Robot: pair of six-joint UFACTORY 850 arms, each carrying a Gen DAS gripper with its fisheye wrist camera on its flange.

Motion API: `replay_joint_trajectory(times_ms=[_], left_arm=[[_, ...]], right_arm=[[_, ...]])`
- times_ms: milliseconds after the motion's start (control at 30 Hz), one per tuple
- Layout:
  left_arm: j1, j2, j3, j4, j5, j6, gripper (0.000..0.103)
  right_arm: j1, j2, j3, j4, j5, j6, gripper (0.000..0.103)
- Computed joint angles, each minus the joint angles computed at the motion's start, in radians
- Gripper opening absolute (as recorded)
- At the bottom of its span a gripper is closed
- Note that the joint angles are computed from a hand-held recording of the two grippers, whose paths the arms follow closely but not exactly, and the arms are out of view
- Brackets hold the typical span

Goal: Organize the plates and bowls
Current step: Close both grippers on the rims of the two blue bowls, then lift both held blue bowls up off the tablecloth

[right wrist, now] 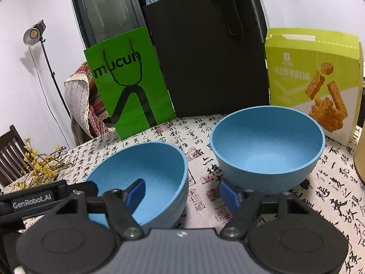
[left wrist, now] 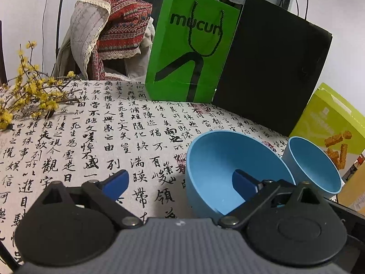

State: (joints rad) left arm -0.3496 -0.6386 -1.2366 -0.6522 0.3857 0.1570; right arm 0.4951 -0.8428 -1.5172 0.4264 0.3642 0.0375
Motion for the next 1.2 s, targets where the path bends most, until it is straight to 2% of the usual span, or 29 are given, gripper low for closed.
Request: replay_joint_trajectory(times_ms=[67, 200, 267, 567, 600, 700, 833, 1200], left_arm=[[0.000, 0.000, 0.000, 0.004, 0.000, -0.002, 0.094], [0.006, -0.003, -0.003, 0.057, -0.018, -0.049, 0.077], [0.007, -0.005, -0.004, 0.064, -0.022, -0.052, 0.073], [0.010, -0.008, -0.003, 0.122, -0.027, -0.102, 0.040], [0.012, -0.009, -0.005, 0.138, -0.033, -0.117, 0.034], [0.013, -0.011, -0.005, 0.158, -0.036, -0.128, 0.024], [0.015, -0.009, -0.001, 0.207, -0.033, -0.171, 0.018], [0.002, -0.003, 0.008, 0.145, -0.001, -0.090, 0.018]], right_arm=[[-0.001, -0.002, -0.003, -0.006, -0.006, 0.009, 0.065], [-0.002, -0.005, -0.007, -0.017, -0.014, 0.017, 0.058], [-0.002, -0.007, -0.010, -0.022, -0.022, 0.020, 0.053], [-0.006, -0.010, -0.017, -0.090, -0.045, 0.081, 0.035], [-0.006, -0.010, -0.016, -0.102, -0.045, 0.091, 0.031], [-0.006, -0.008, -0.013, -0.135, -0.041, 0.114, 0.023], [-0.008, -0.006, -0.010, -0.144, -0.038, 0.123, 0.022], [-0.007, 0.002, 0.004, -0.137, -0.021, 0.114, 0.019]])
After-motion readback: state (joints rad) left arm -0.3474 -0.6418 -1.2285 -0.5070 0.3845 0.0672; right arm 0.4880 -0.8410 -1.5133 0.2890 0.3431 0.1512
